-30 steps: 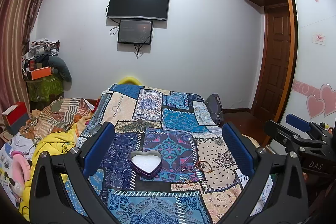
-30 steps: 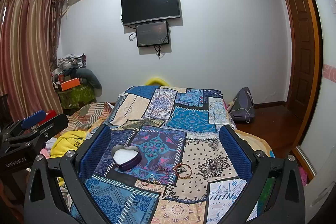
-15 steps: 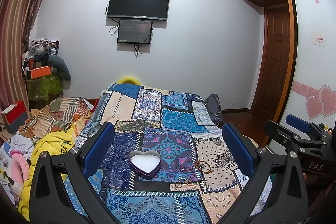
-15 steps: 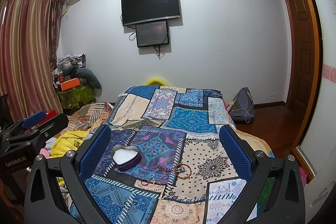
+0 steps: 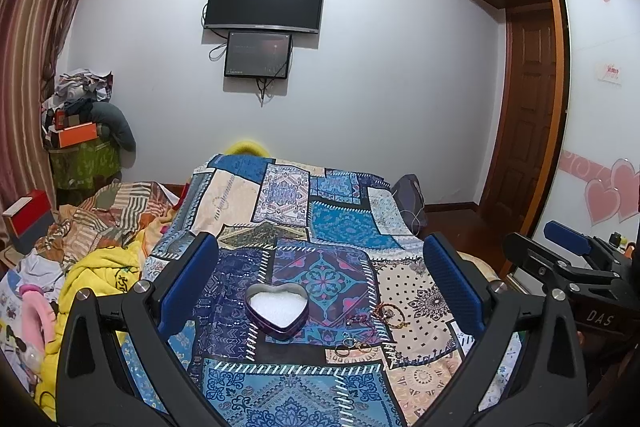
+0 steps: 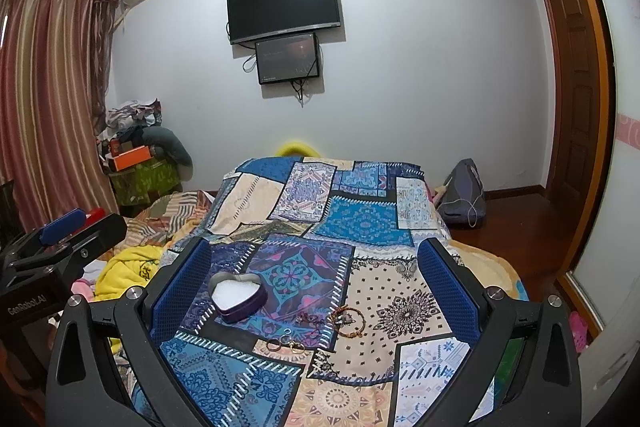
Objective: Organize jewelry
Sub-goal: 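Lower both grippers toward the rings lying beside the heart tin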
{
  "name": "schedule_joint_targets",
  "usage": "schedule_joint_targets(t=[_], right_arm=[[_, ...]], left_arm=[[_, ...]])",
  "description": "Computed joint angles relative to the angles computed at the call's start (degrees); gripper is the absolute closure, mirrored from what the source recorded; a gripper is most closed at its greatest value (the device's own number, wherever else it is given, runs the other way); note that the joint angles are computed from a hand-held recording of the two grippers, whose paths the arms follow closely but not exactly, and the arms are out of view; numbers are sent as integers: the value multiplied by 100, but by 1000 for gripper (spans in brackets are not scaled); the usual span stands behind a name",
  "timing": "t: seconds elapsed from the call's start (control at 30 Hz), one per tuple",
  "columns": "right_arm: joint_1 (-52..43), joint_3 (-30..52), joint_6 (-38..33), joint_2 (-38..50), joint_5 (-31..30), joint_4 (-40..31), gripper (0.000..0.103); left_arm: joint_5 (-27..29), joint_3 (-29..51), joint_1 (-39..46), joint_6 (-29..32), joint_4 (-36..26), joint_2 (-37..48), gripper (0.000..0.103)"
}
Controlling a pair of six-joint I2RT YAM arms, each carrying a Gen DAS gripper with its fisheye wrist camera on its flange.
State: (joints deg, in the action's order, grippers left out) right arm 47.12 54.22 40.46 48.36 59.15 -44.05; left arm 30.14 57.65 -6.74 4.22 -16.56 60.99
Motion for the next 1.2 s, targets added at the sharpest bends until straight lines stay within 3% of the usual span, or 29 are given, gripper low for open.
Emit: schedule_joint_targets(t=[0.3,0.83,0.93,1.07,1.2], right_arm=[[-1025,-548,-398,-220,-954,475,1],[-3452,-1689,-1367,151,-3453,1290,1],[-3781,-1841,-1573,317,-3953,1490,1],[-4142,-2004,-1789,601,-4715,1768,7],[-4476,-2081,-1994,917,-5294,1990,23]], left_arm=[[-426,111,-395,135,-14,608,0],[-1469,305,-1208,636,-26,2289,0],[-1596,428,-1296,816,-206,2695,10],[-1608,604,-1377,884,-500,3175,16],[-1330,799,-1425,980,-735,3602,23]])
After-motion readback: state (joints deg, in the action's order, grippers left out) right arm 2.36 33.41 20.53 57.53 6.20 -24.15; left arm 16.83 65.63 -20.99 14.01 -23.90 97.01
